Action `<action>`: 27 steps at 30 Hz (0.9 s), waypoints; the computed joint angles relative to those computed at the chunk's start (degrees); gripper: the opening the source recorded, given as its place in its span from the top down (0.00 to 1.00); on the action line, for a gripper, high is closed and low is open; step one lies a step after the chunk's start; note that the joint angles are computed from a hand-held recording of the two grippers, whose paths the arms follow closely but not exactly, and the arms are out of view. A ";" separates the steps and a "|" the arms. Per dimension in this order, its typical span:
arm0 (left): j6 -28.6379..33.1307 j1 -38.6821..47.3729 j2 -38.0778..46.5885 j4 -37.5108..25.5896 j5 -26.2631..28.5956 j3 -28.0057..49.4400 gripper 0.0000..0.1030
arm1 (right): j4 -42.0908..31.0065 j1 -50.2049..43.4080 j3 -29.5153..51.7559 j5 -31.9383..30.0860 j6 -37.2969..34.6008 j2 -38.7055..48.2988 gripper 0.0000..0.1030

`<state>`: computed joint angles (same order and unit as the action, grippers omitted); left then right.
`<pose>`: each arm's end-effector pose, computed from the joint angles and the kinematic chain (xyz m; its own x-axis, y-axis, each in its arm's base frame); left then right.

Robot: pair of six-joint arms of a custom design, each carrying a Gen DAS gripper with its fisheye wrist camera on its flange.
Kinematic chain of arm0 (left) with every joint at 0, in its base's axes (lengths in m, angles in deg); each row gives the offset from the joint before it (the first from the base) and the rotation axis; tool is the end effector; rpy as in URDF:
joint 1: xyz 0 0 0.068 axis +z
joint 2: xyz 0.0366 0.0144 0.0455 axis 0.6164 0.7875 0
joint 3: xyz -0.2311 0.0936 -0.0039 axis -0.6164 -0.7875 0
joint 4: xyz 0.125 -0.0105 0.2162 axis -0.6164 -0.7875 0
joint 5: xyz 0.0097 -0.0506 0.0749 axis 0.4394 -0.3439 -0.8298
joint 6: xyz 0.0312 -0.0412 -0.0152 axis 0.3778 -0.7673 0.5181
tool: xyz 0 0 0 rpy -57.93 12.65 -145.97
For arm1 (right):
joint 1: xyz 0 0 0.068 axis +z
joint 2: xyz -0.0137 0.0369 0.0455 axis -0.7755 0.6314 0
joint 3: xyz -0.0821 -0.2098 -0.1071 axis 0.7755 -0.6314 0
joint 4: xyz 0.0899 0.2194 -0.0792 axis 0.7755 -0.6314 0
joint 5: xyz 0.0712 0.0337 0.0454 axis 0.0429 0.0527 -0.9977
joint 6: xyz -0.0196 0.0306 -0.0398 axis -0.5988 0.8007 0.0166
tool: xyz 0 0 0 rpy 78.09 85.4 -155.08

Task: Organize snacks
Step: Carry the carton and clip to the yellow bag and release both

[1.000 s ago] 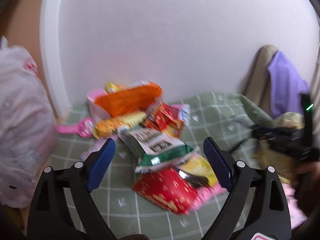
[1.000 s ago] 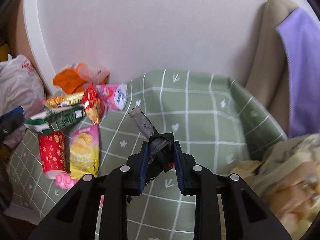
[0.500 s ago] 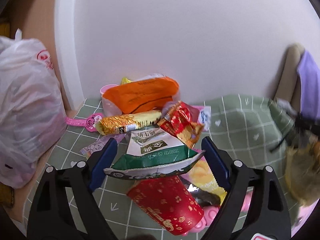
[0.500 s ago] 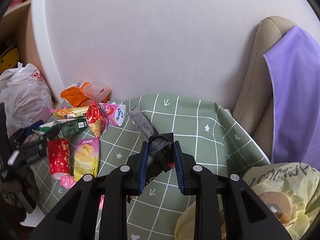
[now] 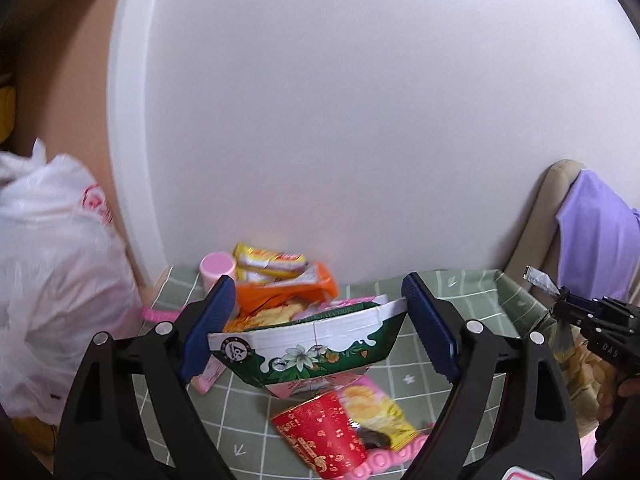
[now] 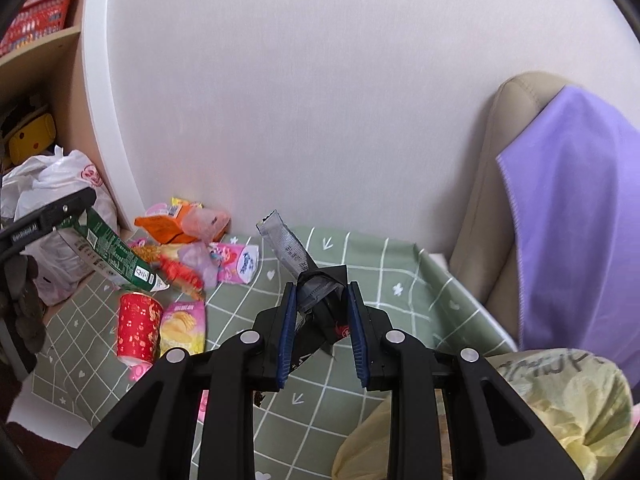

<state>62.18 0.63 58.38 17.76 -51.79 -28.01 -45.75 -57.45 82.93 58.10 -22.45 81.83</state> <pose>0.1693 -0.1071 0.1648 -0.4937 -0.1174 -0.8617 -0.0272 0.9924 -0.1196 0.1935 -0.0114 0.1654 -0.5992 -0.1653 -0.7834 -0.2758 0.9612 0.0082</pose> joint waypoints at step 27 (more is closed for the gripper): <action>12.79 -10.22 26.25 6.43 30.29 36.65 0.22 | -25.23 -54.57 12.98 -23.80 -19.34 -18.46 0.76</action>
